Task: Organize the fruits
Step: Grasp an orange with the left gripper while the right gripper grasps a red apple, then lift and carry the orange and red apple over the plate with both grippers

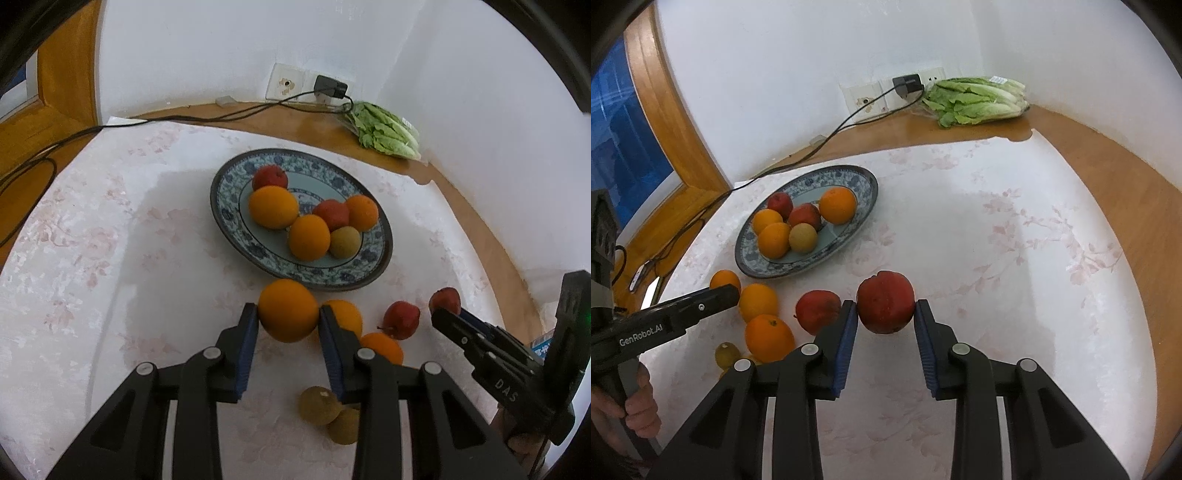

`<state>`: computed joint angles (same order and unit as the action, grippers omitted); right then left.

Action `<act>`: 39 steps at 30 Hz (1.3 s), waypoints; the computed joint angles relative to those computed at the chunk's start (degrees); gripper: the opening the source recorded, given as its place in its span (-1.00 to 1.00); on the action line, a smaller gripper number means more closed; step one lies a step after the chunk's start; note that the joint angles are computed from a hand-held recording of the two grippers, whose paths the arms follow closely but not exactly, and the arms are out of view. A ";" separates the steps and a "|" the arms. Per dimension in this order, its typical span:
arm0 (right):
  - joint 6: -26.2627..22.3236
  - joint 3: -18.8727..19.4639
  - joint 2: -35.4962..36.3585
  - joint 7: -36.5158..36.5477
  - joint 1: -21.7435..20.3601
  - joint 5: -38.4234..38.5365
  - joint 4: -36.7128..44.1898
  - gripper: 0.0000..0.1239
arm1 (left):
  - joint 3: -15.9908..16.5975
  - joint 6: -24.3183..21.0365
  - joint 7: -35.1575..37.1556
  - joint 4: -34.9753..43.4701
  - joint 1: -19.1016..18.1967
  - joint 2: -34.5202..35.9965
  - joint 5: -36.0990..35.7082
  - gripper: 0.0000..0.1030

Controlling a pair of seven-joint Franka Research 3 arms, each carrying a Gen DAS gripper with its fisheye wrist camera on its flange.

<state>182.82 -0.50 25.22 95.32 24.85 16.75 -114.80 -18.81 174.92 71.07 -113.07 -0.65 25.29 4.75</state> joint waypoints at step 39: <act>-6.77 3.30 4.11 -5.95 -0.95 -1.87 11.04 -0.47 | 6.82 -0.90 -5.80 5.25 -5.08 1.18 7.55 -0.33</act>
